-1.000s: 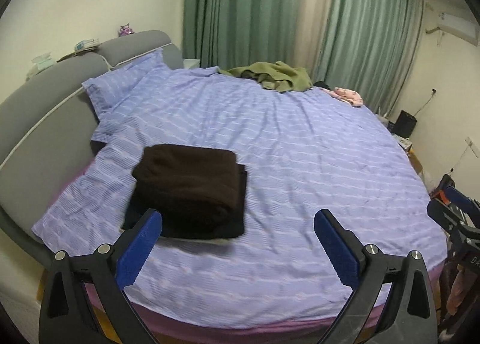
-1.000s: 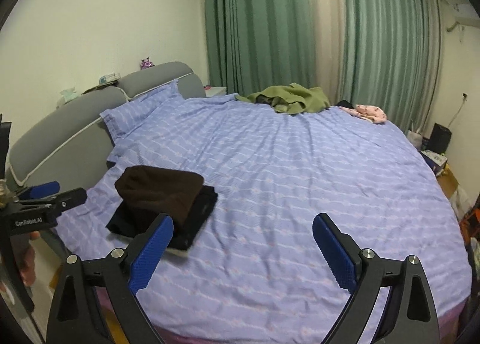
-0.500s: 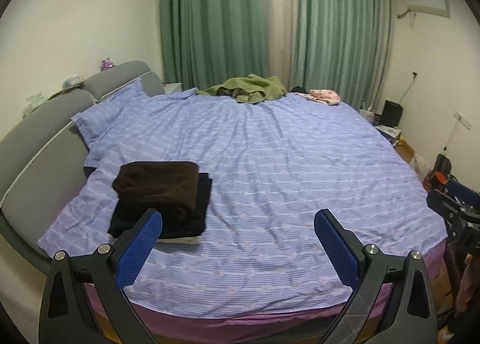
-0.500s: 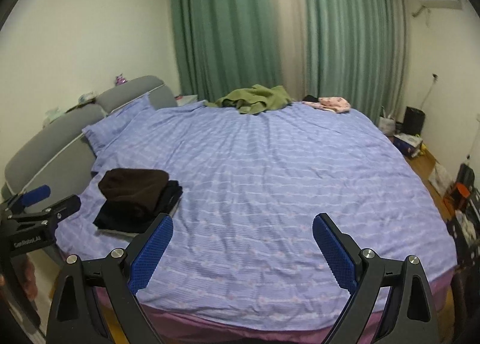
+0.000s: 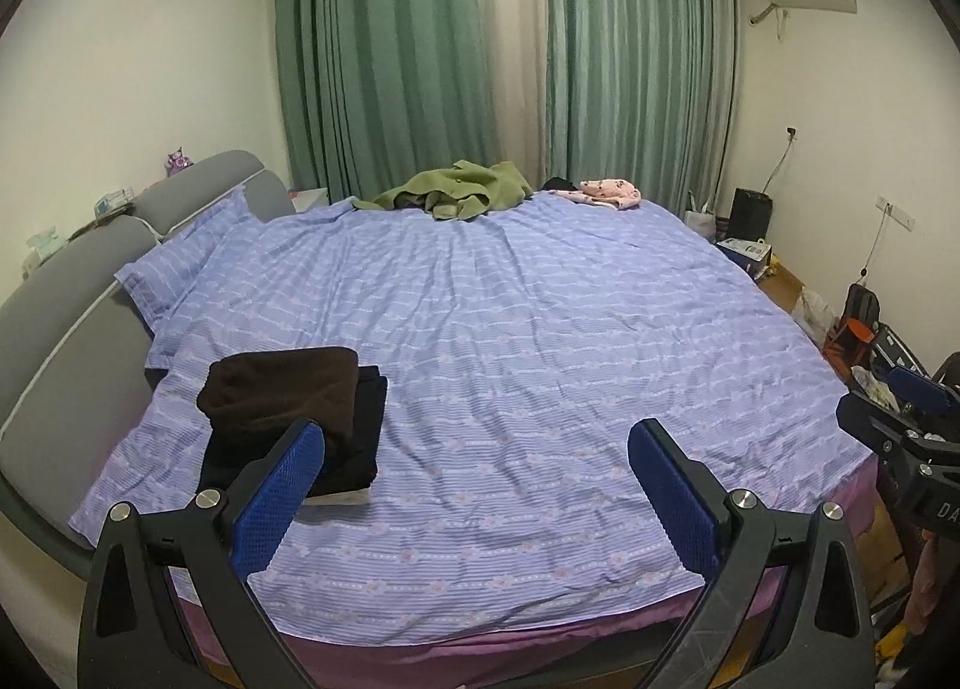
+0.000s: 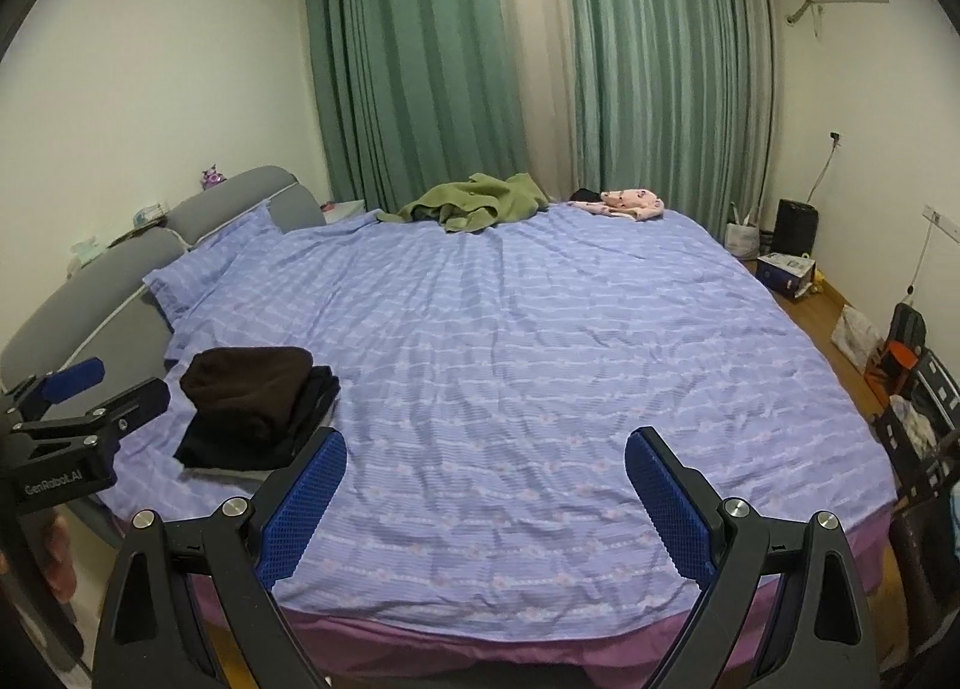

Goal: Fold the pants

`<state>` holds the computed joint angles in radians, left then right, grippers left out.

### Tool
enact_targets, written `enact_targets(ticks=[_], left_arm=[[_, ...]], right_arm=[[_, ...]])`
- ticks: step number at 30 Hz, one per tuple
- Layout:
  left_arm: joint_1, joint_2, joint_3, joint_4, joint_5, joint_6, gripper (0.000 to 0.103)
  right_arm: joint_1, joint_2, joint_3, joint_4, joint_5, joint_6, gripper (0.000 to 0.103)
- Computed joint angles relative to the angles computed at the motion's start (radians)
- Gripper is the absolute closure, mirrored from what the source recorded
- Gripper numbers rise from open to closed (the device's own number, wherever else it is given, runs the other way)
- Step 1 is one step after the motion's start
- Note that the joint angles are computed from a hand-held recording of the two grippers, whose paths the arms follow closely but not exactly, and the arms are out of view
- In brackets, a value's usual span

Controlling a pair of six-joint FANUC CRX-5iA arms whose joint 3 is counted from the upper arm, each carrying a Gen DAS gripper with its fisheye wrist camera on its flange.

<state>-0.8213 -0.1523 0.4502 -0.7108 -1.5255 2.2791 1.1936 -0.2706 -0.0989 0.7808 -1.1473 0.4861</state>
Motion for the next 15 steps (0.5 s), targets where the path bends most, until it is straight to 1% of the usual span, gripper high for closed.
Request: enact_targets(ticks=[8,15], left_arm=[[-0.027,-0.001,0.0,-0.006,-0.005,0.023,0.0],[-0.07,0.008,0.015,-0.054,-0.03,0.027,0.0]], right_arm=[[0.021,-0.017,-0.016,0.022,-0.018,-0.016,0.008],[0.027,-0.03,-0.025,0.028,-0.018,-0.018,0.008]])
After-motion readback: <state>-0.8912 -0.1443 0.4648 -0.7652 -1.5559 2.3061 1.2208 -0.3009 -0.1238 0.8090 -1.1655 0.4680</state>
